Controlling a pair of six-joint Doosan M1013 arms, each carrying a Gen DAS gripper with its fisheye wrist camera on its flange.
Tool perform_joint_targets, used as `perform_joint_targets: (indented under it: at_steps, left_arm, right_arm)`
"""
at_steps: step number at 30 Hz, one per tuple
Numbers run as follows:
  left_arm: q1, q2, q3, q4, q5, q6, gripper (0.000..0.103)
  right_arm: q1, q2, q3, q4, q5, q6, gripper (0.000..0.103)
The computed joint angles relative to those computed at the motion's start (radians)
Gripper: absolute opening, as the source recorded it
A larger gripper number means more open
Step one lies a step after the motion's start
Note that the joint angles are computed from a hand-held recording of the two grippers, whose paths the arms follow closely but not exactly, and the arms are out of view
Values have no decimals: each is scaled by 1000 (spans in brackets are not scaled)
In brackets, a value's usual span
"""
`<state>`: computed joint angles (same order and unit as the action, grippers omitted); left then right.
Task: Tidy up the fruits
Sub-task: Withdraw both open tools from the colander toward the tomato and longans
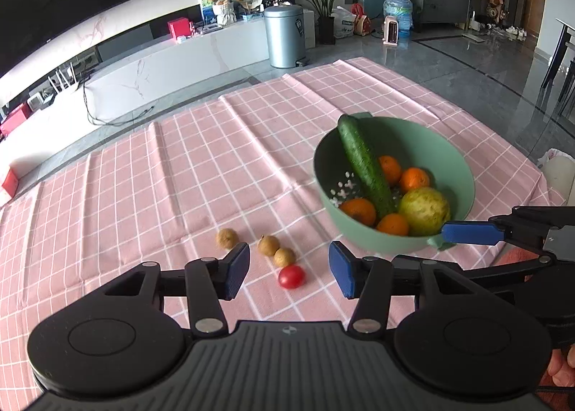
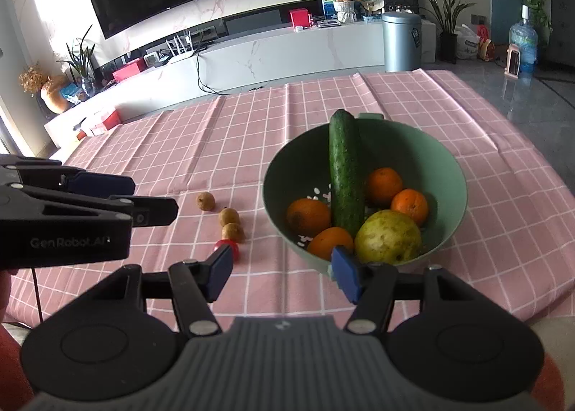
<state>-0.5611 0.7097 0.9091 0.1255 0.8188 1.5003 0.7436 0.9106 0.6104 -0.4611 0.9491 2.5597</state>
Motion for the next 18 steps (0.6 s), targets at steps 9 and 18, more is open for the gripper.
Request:
perform_joint_targets:
  at_steps: [9,18]
  left_arm:
    - [41,-20,57,-128,-21,52,60]
    - [59,-26,106,-129,-92,30,60]
  right_arm:
    - [1,46,-69,82,50,0,58]
    - [7,78,-116,74,80,-38,57]
